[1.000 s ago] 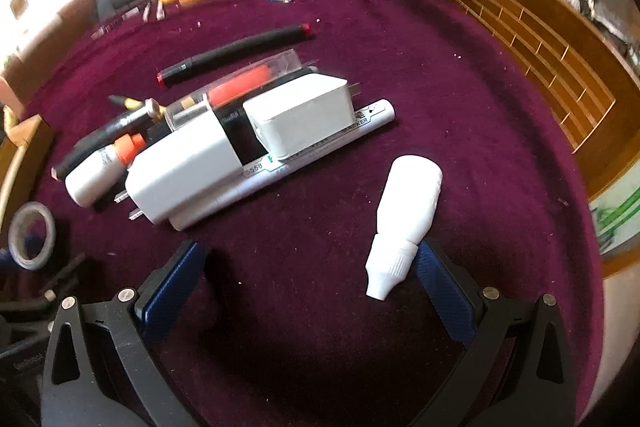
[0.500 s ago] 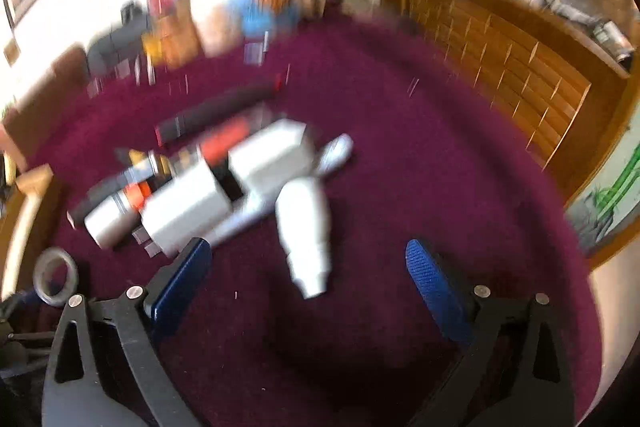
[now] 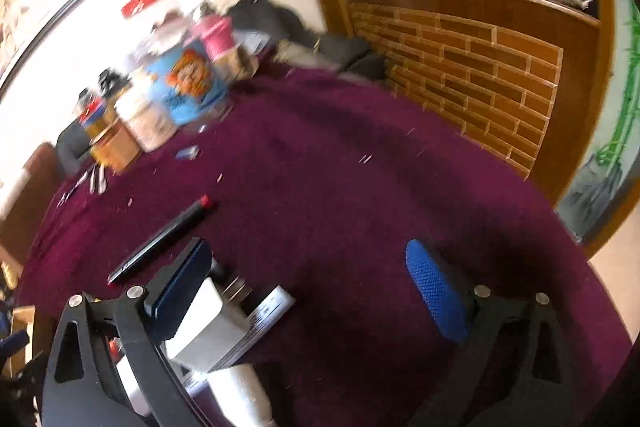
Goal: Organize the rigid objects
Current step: 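Grasp the green lighter with the left gripper and lift it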
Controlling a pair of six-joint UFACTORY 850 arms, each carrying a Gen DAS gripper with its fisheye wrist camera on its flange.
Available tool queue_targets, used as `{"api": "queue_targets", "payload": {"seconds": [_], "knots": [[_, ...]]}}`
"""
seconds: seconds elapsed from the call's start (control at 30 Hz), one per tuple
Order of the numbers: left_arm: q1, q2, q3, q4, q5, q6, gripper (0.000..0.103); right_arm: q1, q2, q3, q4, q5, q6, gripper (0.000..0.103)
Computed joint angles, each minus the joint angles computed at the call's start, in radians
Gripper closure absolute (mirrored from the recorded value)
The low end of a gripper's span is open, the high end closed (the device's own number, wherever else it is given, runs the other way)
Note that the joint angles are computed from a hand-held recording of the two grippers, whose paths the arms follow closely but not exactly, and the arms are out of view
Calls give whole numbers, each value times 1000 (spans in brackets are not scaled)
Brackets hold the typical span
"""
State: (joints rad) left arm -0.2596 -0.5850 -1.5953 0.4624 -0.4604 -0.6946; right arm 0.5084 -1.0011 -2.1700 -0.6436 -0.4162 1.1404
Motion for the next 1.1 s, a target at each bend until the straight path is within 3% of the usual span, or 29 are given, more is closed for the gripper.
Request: {"api": "queue_targets", "payload": {"seconds": [0.1,0.17,0.3,0.37,0.5,0.7,0.87,0.97,1.03,1.1], "knots": [[7,-92,-100,-130,-77,116,27,4,7,5,-19,5,-3,4],[14,-90,-86,-282,-54,221,34,12,2,-5,-52,-2,6,4],[-45,-73,-71,-318,-128,397,52,25,-17,-43,-68,-3,-24,4],[-50,-47,-45,-376,-120,440,53,31,-12,-33,-102,3,-9,4],[-43,9,5,-311,-37,308,52,34,-10,-32,-105,13,-17,4],[-8,-68,-97,-167,-122,196,52,29,-15,-38,-71,10,-37,4],[18,-97,-123,-296,-123,415,52,27,-31,-65,-29,-7,-84,4],[11,-145,-179,-258,-165,431,52,27,-50,-97,32,-21,-152,4],[12,-151,-178,-260,-141,436,51,26,-56,-107,57,-23,-177,4],[13,-155,-192,-285,-164,442,55,27,-68,-127,77,-41,-203,4]]}}
